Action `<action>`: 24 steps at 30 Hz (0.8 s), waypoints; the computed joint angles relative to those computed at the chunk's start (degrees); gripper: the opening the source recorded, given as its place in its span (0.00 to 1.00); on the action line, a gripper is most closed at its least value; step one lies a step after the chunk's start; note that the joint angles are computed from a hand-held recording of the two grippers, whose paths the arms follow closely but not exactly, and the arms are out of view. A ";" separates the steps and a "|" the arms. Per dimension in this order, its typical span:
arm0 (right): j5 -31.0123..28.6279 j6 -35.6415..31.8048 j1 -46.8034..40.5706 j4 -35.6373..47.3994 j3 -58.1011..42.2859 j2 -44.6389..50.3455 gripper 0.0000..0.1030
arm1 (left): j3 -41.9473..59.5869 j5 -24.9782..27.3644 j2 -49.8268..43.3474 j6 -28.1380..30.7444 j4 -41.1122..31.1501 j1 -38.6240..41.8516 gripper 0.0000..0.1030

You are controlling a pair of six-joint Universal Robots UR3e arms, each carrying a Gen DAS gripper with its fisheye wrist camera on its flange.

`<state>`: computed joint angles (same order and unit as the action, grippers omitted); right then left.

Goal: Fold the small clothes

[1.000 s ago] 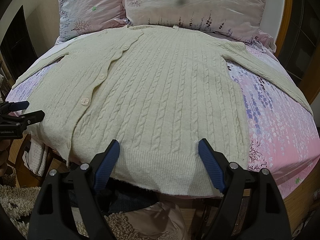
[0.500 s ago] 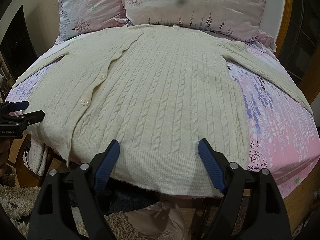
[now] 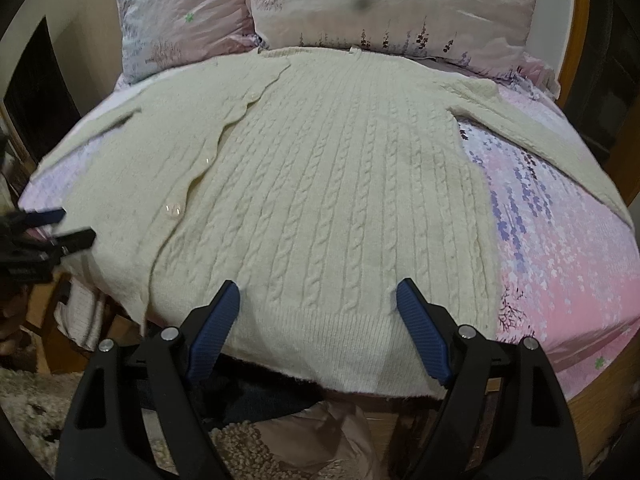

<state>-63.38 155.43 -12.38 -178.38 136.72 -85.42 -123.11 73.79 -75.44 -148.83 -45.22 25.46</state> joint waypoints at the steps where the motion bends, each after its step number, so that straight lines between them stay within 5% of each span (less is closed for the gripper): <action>1: 1.36 -0.27 -1.09 1.86 -0.84 -0.40 0.78 | 0.29 -0.06 -0.13 0.09 -0.33 0.02 0.99; 10: 9.14 11.44 -13.40 10.16 -17.52 6.93 0.77 | 6.74 -5.55 -5.13 -0.52 -0.72 1.51 0.99; 17: 16.32 30.56 -19.30 22.24 -45.24 27.22 0.49 | 20.16 -9.10 -16.90 -5.88 -1.51 -0.55 0.99; 24: 19.14 43.84 -18.93 25.22 -62.62 40.41 0.34 | 31.07 -12.16 -26.35 -9.65 3.34 -2.55 0.99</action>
